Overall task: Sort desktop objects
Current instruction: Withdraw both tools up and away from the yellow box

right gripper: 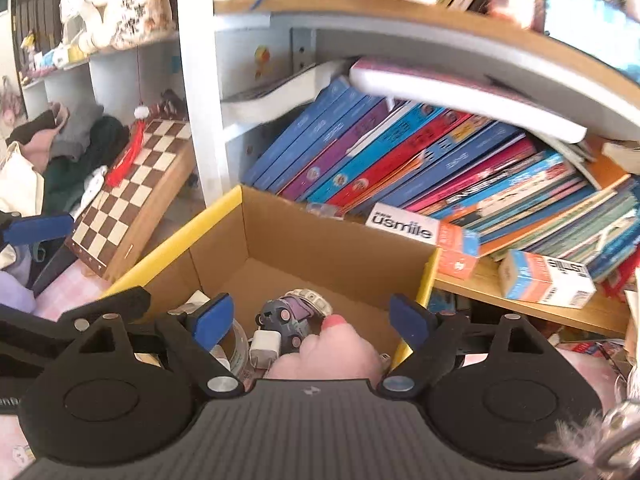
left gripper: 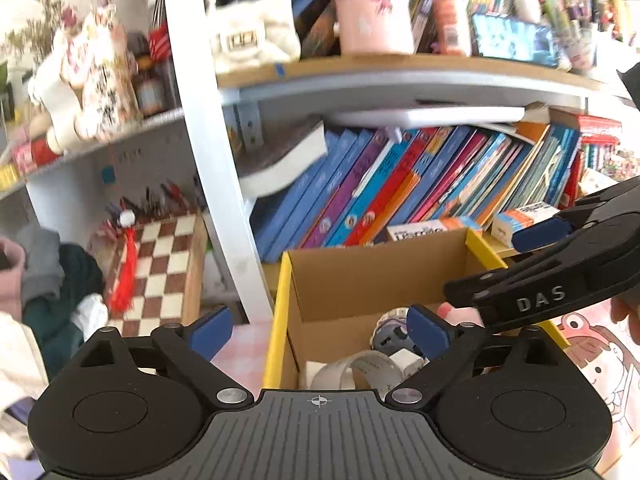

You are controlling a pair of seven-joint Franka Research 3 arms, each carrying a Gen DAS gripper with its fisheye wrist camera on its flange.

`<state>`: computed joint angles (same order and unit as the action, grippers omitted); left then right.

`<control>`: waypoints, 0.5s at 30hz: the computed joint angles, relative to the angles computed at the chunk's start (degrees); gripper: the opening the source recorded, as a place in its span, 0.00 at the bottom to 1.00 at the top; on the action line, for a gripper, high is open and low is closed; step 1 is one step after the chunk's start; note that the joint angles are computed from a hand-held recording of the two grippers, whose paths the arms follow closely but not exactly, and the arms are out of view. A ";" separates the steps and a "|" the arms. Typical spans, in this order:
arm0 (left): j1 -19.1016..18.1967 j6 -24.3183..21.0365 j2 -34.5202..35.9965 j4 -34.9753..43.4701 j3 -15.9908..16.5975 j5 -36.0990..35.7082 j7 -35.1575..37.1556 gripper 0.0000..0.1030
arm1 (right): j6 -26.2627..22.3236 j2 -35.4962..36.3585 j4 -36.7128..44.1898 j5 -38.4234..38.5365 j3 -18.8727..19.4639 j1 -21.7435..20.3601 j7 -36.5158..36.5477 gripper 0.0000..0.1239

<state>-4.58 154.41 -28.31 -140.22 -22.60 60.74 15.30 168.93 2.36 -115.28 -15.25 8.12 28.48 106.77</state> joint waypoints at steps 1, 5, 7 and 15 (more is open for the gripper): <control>-0.31 0.03 -0.59 -0.30 0.12 -0.11 0.37 0.93 | 0.15 -0.98 -0.93 -1.36 -0.19 0.11 1.53 0.69; -1.30 0.41 -2.96 -1.91 0.54 -1.66 2.00 0.93 | -0.06 -4.54 -4.26 -6.71 0.99 -1.10 7.95 0.70; -1.61 0.59 -4.37 -2.88 0.57 -2.62 2.88 0.93 | -0.28 -6.36 -5.96 -9.58 2.30 -2.40 11.44 0.71; -3.13 1.08 -12.19 -8.05 1.26 -9.10 7.73 0.96 | -1.88 -14.58 -13.33 -15.51 8.73 -8.04 21.02 0.75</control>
